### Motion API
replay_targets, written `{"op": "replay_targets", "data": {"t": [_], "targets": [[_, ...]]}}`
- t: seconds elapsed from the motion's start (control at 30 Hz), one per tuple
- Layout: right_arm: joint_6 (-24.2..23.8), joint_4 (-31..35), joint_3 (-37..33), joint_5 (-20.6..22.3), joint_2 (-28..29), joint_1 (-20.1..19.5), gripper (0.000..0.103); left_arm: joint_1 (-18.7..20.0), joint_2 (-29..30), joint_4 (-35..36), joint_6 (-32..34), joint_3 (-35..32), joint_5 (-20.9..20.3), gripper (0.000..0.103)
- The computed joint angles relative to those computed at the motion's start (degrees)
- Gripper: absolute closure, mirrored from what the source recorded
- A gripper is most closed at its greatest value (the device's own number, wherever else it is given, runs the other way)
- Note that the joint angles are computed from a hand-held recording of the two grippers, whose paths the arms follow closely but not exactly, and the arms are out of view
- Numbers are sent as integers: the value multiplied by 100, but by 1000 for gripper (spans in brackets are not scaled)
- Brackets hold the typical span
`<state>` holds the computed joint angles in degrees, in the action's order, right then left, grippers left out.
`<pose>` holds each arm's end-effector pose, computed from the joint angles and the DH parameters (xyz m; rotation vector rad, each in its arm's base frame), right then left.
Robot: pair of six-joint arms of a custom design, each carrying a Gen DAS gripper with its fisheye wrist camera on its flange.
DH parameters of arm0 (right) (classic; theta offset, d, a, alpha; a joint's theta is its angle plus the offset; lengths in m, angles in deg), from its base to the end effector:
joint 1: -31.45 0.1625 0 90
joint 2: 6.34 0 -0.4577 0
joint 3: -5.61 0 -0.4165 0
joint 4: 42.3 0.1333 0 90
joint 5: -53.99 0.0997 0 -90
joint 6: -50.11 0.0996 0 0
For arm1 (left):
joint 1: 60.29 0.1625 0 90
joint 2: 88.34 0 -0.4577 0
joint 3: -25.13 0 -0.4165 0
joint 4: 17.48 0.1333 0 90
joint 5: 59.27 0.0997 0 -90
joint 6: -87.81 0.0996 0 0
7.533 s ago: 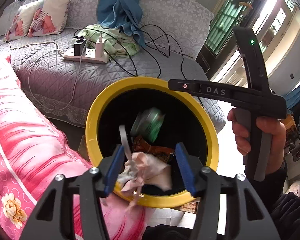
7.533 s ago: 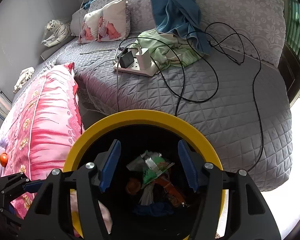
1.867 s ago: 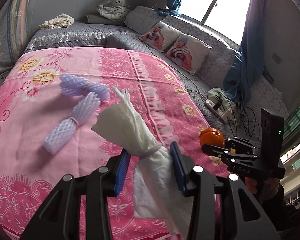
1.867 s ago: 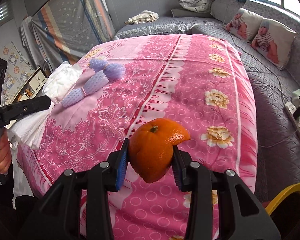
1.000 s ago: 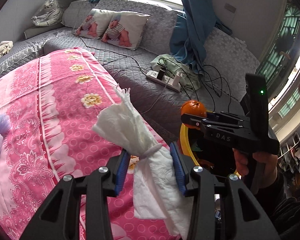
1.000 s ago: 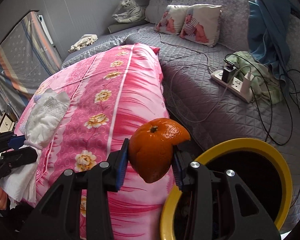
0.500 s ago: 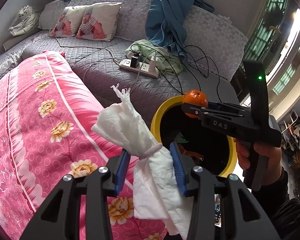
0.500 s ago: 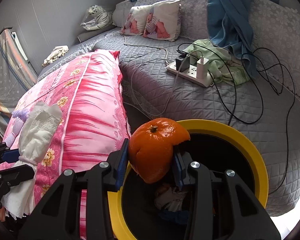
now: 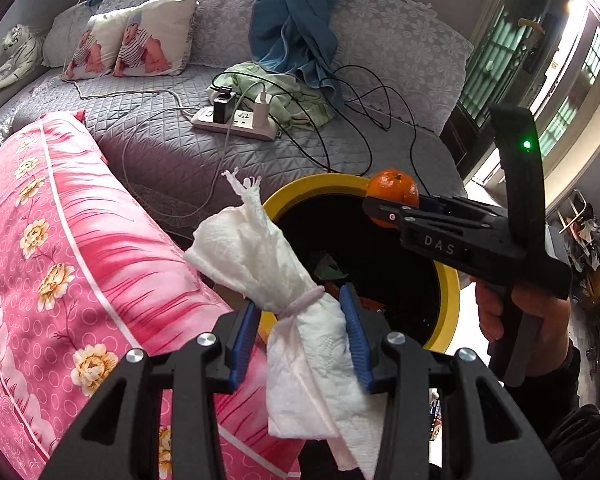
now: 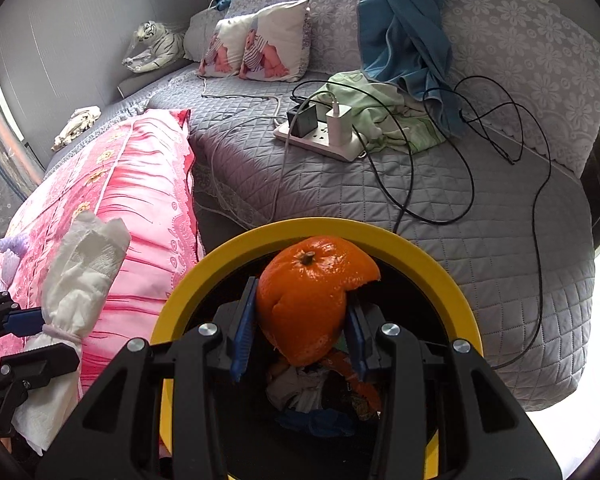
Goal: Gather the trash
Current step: 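Open both tools to drop the orange and tissue into the bin, then move both tools back over the lavender foam nets on the bed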
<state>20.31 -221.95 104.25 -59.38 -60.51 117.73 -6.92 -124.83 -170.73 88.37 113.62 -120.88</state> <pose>0.0482 -0.7049 0.2481 0.3425 -2.3997 0.8181 -0.2961 -0.7011 0.0400 0.7952 2.5740 -0.4631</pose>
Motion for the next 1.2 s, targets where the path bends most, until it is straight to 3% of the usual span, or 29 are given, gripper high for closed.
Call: {"op": "replay_targets", "data": {"t": [0.37,0.47,0.63,0.7,0.87,1.2], "targets": [[144,78,-2,-145,-37,-162,65,-17,186,39,98,-163,-159,64],[146,20,5,-154,-27,-172,61,-17,189,31,78,-169,-189,63],[226,-24,-19,-232,-16,-178,46,-36,148,-158,92,-98,-110,35],[179,-214,-32,-388,27,-155,46,-25,88,-295,77,-30,-133,26],[247,-209,-11,-356,-36,-159,46,69,-89,-529,26,98,-90,19],[0,10,-133,-98,81,91,45,413,-725,-1001,-95,649,655,19]]}}
